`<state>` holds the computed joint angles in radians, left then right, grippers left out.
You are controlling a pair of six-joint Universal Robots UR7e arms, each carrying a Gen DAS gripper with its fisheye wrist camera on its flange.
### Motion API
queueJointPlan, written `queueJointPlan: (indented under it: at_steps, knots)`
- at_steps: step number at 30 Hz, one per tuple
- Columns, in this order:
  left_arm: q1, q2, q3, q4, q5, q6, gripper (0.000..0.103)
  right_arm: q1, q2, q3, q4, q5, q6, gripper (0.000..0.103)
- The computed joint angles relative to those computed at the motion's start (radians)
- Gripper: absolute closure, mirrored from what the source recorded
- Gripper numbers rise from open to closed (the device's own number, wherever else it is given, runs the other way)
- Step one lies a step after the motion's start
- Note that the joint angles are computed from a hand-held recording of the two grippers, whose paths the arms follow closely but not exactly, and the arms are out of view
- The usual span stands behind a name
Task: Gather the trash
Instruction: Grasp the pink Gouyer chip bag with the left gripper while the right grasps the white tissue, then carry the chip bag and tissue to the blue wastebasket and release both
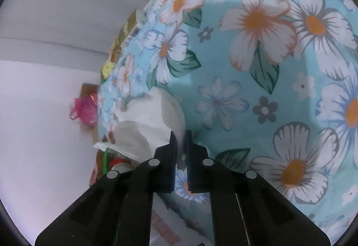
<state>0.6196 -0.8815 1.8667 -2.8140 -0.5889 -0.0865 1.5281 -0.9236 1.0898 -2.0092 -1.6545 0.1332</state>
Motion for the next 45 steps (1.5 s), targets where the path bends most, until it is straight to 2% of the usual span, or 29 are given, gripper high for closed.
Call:
queueJointPlan:
  at_steps: [5, 14, 21, 27, 29, 34, 42, 45]
  knots:
    - [-0.018, -0.005, 0.009, -0.051, 0.044, 0.037, 0.102, 0.009, -0.042, 0.038, -0.092, 0.030, -0.052, 0.100]
    - [-0.063, -0.011, 0.007, -0.226, 0.156, 0.168, 0.102, 0.053, -0.128, 0.102, -0.276, 0.057, -0.149, 0.100]
    - [-0.110, -0.002, -0.008, -0.412, 0.220, 0.342, 0.102, 0.064, -0.222, 0.171, -0.370, 0.095, -0.185, 0.100]
    - [-0.143, 0.006, -0.034, -0.560, 0.222, 0.495, 0.102, 0.073, -0.315, 0.253, -0.449, 0.112, -0.215, 0.100]
    - [-0.157, 0.000, -0.043, -0.575, 0.201, 0.515, 0.102, 0.073, -0.354, 0.288, -0.474, 0.120, -0.226, 0.100]
    - [-0.183, -0.021, -0.058, -0.534, 0.098, 0.479, 0.102, 0.064, -0.442, 0.364, -0.523, 0.124, -0.233, 0.100]
    - [-0.192, 0.000, -0.134, -0.400, -0.151, 0.398, 0.102, 0.026, -0.621, 0.521, -0.626, 0.093, -0.227, 0.100]
    - [-0.187, 0.041, -0.204, -0.317, -0.272, 0.372, 0.102, -0.005, -0.710, 0.594, -0.684, 0.071, -0.219, 0.100]
